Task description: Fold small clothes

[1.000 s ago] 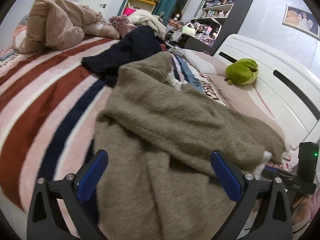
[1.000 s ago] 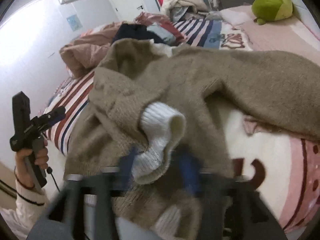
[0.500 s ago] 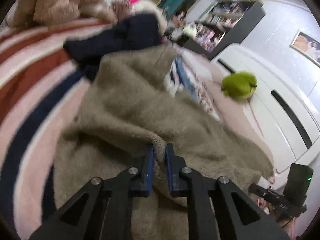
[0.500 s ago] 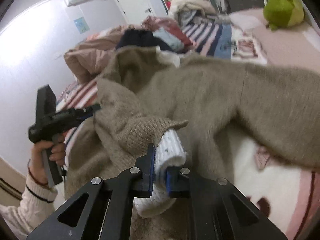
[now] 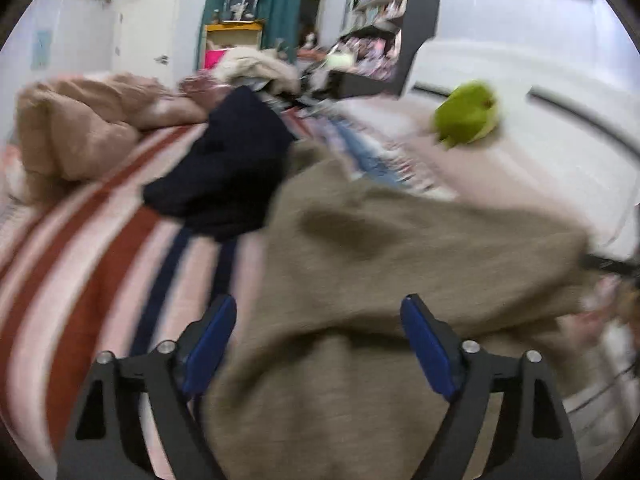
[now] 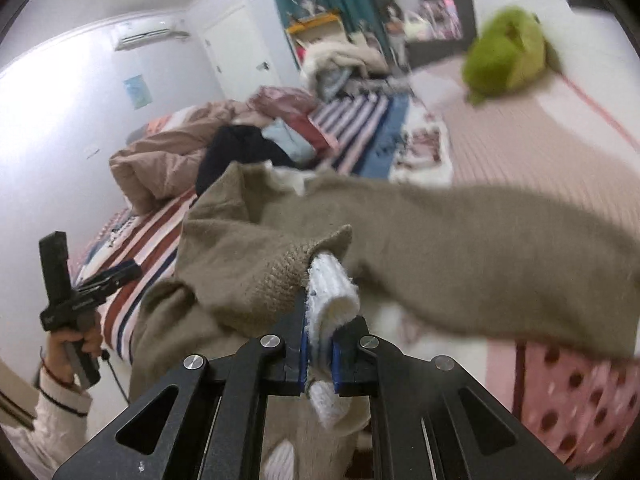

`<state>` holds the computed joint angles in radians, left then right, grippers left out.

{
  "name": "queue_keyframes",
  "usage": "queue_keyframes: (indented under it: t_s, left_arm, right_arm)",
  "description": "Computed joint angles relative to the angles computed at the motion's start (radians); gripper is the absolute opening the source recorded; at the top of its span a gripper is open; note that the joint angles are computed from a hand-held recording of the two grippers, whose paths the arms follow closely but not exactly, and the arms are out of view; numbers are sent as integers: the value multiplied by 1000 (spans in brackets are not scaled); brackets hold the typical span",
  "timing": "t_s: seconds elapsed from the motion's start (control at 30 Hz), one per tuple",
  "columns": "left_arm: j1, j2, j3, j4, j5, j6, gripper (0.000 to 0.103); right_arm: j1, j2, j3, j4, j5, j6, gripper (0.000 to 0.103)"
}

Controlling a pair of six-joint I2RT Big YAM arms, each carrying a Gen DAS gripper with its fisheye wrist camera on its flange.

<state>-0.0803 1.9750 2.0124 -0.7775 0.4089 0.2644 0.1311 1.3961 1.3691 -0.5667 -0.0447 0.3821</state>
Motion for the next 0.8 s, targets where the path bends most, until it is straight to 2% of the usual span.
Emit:
queue_keyframes:
  t_s: [0.1,0.2,0.23,0.3,0.33,0.37,0.4,0.43,0.5,0.53,0.6,0.7,0.73,0.77,0.8]
  left_arm:
    - [-17,68,89,-116,-70,80,86]
    - [-43,113,111,-116,-180,113,86]
    - [-55,139,137,-119,-226,102,84]
    - [-60,175,185,-127,-229,45,57]
    - [-53,187,203,-126,-219,1,34]
    - [-42,175,186,-109,-206,-47,25]
    - [-27,167,176,-67,-195,-130,21]
    - [-18,156,154,-19,-227,-186,8]
    - [4,158,163,6,-256,-258,8]
    - [17,172,188,-16,-247,-277,8]
    - [24,199,223,-65,-263,-255,8]
    - [29,209,222,-107,-254,-239,12]
    - [34,195,197,-100,-233,-240,16]
    - [38,177,171,-91,-215,-241,31]
    - [46,147,132,-75,-184,-235,40]
  right_arm:
    - [-10,-5,-19,7,-30,17,3]
    - [-4,-16,-27,22,-42,10,3]
    - [-4,-13,-22,25,-49,10,3]
    - [0,-10,-14,30,-62,11,3]
    - [2,-10,-11,33,-64,10,3]
    - [4,-13,-8,38,-70,9,3]
    - [5,-16,-4,39,-80,7,3]
    - [6,-18,0,42,-91,4,3]
    - [11,-13,11,34,-113,-3,3]
    - [16,-4,18,21,-126,-10,3]
    - [31,22,26,-14,-146,-17,3]
    - [47,77,28,-80,-128,-14,3]
    - [54,96,23,-100,-89,-12,3]
    - [54,101,15,-102,-74,-9,3]
    - [52,102,4,-95,-75,-1,3]
